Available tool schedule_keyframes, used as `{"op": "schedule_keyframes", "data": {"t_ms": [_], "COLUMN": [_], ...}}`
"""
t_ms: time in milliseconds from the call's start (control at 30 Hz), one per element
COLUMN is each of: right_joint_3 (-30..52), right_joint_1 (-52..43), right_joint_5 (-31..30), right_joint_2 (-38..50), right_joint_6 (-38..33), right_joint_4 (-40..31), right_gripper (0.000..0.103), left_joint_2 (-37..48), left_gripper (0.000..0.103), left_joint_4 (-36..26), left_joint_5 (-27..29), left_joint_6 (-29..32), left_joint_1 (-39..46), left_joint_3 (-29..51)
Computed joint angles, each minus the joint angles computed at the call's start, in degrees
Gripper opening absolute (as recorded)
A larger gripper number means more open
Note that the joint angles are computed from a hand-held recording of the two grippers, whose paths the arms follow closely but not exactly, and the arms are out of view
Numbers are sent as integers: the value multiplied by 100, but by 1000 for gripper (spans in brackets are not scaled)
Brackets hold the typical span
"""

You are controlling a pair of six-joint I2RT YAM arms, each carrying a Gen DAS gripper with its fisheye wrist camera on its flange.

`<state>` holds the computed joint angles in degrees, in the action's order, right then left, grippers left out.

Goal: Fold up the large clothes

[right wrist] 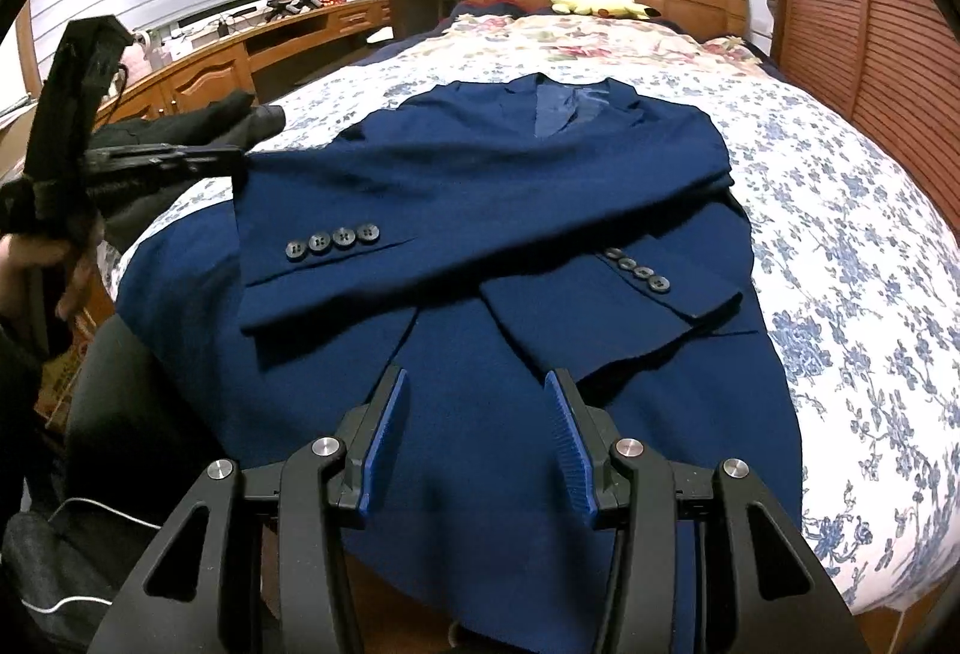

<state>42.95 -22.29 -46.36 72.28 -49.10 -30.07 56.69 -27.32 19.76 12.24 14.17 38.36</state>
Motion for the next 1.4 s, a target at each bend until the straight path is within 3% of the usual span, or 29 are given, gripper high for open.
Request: {"op": "schedule_keyframes", "data": {"t_ms": [100, 233, 533, 633, 700, 800, 1100, 1167, 1300, 1400], "right_joint_3": [40, 117, 281, 321, 332, 354, 498, 611, 662, 865], "right_joint_1": [-10, -5, -124, -187, -232, -313, -751, -871, -1007, -1088], "right_joint_5": [31, 126, 347, 375, 401, 418, 519, 488, 691, 693], "right_joint_2": [118, 319, 741, 805, 818, 843, 1052, 1141, 1145, 1294], "right_joint_6": [90, 273, 555, 580, 564, 515, 214, 119, 112, -53], "right_joint_4": [129, 356, 748, 785, 793, 774, 776, 686, 816, 537], "right_gripper": [48, 48, 48, 48, 48, 48, 53, 62, 65, 65], "left_joint_2": [-52, 84, 638, 823, 914, 1046, 508, 419, 336, 387], "left_gripper": [34, 36, 41, 48, 59, 65, 65, 64, 50, 36], "left_joint_4": [-234, -389, -155, 2, 158, 262, 150, 17, -299, -580], "left_joint_5": [259, 441, 423, 389, 307, 303, 452, 619, 915, 1151], "left_joint_6": [354, 884, 1540, 1613, 1571, 1507, 1677, 1807, 2079, 2265], "left_joint_1": [629, 1439, 2368, 2447, 2432, 2484, 2736, 2901, 3154, 3251], "left_joint_3": [-13, -113, -529, -616, -652, -626, -867, -887, -849, -786]}}
